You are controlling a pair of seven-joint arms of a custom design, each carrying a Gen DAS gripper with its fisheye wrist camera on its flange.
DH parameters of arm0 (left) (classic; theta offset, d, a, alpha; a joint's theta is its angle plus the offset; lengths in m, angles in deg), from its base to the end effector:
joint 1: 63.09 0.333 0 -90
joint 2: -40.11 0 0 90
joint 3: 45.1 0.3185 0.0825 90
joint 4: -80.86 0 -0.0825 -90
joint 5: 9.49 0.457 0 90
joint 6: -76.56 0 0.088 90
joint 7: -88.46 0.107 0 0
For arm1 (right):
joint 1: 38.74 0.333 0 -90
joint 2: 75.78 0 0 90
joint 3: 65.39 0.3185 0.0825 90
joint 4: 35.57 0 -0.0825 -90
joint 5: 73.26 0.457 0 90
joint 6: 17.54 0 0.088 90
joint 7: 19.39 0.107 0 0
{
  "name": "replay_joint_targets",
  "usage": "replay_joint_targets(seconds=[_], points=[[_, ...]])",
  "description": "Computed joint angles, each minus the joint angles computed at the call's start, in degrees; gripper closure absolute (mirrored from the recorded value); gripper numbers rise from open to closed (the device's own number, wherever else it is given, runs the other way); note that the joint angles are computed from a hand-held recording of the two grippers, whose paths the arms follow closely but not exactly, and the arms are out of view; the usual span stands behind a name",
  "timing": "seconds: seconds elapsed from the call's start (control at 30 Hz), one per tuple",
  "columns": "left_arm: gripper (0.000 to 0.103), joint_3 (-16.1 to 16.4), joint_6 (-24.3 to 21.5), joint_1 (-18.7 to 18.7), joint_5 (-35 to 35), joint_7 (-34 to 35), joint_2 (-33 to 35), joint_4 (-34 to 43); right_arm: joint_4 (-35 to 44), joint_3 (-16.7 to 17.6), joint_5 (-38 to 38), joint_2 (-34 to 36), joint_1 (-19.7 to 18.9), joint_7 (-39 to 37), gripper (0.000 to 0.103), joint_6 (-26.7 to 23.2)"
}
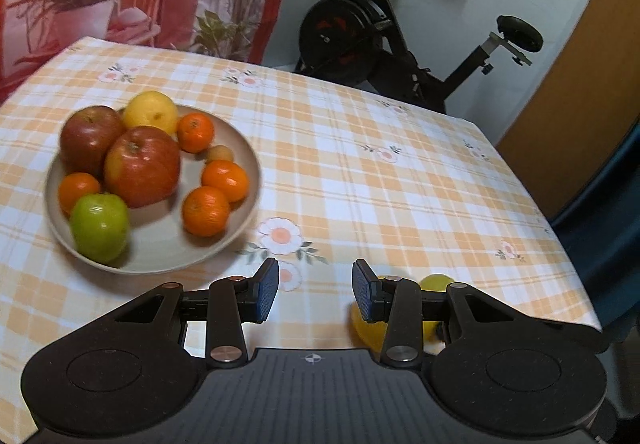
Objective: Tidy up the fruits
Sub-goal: 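Close the left gripper on the yellow lemon on the table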
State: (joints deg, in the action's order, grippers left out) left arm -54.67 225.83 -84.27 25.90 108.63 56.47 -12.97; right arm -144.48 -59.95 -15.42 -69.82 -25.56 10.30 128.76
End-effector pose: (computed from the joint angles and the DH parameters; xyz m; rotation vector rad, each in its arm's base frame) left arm 0.6537 -0.3877 0.5071 -2.0776 1.5618 -0.9659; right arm 0.6606 0.2084 0.4728 -2.0067 0.9844 -0.1573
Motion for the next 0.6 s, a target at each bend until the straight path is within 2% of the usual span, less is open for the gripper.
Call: replay_joint_targets(seconds=[0.3, 0.6], points=[[0.060, -1.59, 6.33, 1.99, -9.50, 4.26, 2.94, 1.42, 0.64, 0.05, -2.44, 0.88, -0.04, 2.45, 0.071, -1.42], [0.062, -3.32, 7.01, 2.86, -17.35, 13.54, 6.99, 4.93, 1.42, 0.24, -4.66, 1.81, -0.08, 4.72, 0.070, -1.47]])
